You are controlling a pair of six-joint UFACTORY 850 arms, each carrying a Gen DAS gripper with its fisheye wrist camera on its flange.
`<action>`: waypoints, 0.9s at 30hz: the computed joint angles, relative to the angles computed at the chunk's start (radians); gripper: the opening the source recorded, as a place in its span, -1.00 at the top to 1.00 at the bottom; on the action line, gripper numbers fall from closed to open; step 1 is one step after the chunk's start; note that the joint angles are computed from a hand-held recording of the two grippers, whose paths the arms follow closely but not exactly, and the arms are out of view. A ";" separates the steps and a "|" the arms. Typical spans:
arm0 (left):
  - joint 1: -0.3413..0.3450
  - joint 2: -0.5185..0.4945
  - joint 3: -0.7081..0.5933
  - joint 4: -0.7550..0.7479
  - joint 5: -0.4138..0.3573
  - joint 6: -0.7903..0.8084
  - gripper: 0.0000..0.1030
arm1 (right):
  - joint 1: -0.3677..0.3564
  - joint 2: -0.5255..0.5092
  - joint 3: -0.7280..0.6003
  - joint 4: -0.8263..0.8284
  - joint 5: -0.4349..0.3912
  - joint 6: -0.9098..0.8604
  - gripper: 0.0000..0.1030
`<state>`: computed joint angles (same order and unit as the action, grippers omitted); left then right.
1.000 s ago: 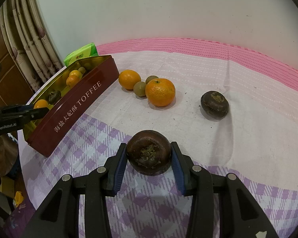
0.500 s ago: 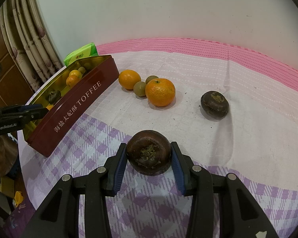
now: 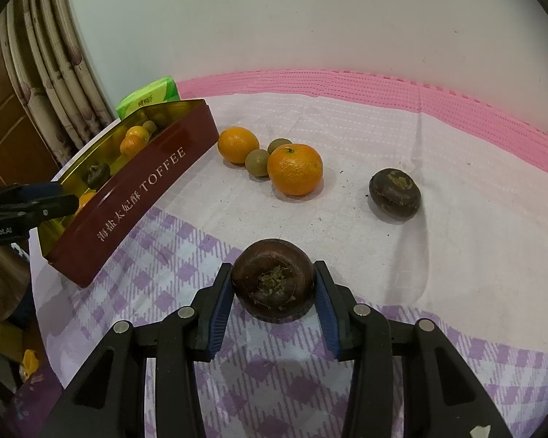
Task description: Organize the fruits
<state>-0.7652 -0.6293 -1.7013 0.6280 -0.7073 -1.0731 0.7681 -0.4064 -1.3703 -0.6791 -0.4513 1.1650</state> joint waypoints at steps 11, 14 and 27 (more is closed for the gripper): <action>0.005 0.029 0.015 -0.037 -0.023 -0.036 -0.33 | 0.005 -0.006 -0.010 -0.005 -0.022 -0.007 0.21; 0.012 0.053 0.034 -0.088 -0.010 -0.049 -0.34 | 0.007 -0.009 -0.015 -0.007 -0.031 -0.011 0.21; -0.024 0.096 0.029 -0.042 -0.151 -0.189 -0.93 | 0.014 -0.009 -0.027 0.045 -0.068 -0.052 0.22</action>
